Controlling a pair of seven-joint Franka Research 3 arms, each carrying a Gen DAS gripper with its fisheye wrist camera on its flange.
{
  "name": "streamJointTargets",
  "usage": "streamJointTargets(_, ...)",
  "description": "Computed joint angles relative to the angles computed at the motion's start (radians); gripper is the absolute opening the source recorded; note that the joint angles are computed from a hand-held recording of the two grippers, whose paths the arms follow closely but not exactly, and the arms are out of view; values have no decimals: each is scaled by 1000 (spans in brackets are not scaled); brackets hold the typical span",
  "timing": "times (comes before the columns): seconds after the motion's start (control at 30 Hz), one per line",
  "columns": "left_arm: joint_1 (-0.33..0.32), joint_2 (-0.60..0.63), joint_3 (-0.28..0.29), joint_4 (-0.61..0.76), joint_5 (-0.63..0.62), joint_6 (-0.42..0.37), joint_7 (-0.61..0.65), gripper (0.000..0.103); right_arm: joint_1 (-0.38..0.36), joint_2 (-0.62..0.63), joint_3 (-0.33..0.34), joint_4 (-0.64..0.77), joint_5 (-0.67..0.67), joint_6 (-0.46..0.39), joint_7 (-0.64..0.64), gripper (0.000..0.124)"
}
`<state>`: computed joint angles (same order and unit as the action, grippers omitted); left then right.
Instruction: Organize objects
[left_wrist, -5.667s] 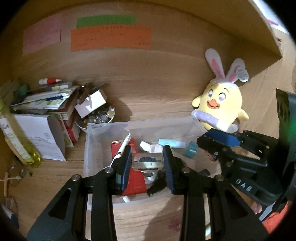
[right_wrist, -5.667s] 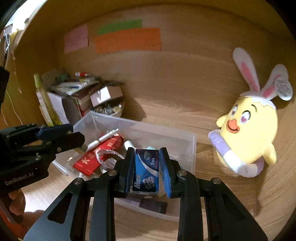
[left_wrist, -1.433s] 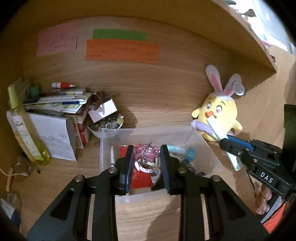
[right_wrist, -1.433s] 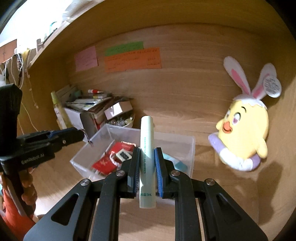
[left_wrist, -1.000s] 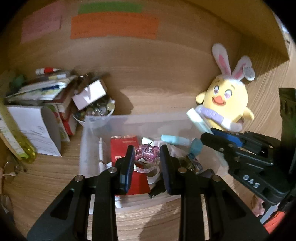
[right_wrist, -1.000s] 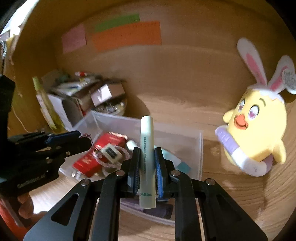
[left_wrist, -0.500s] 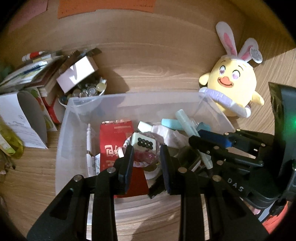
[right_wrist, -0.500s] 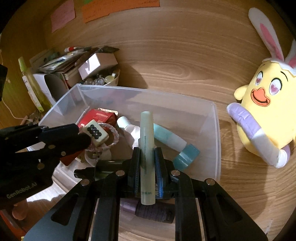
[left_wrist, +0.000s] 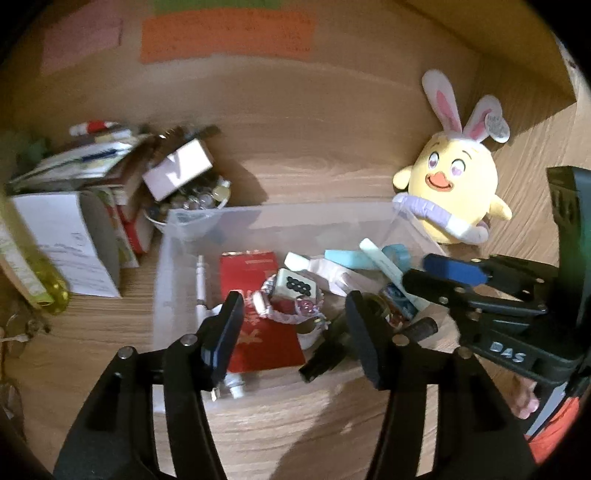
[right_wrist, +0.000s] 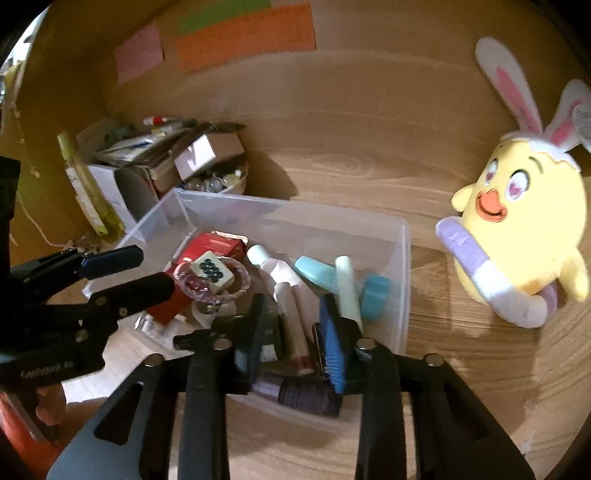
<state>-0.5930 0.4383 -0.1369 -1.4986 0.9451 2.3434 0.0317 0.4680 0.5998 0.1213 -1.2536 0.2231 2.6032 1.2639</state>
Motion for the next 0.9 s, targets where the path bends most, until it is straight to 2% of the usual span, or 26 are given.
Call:
streamJointTargets(0.1,-18,-34,5,-38,43,-18,-46,66,-15,-70,16,-110,24,85,-36,54)
streamJointTargets(0.33,-53,-85,-23,-85,148,-130,-125,83,-74,-203,83,-313,149,226,-160,70)
streamJointTargets(0.4,-65,-91,-34,-93,180,-166,-147,91,-88,-229,100,-354,190,253,-200,79)
streamJointTargets(0.5,-79,-95,-50,-98,214,-215,-166,92,-92,-270,110,-427,236,319,-246,82)
streamJointTargets(0.57,-84,-96,-58,-100,227,-232,-174,98,-96,-285,116,-454,259,337,-273,83)
streamJointTargets(0.67,-94,-99,-67,-108,248,-256,-200,98,-96,-305,118,-493,285,365,-295,85)
streamJointTargets(0.9,-89,-101,-80,-126,251,-239,-232,100,-96,-325,118,-549,329,395,-318,88)
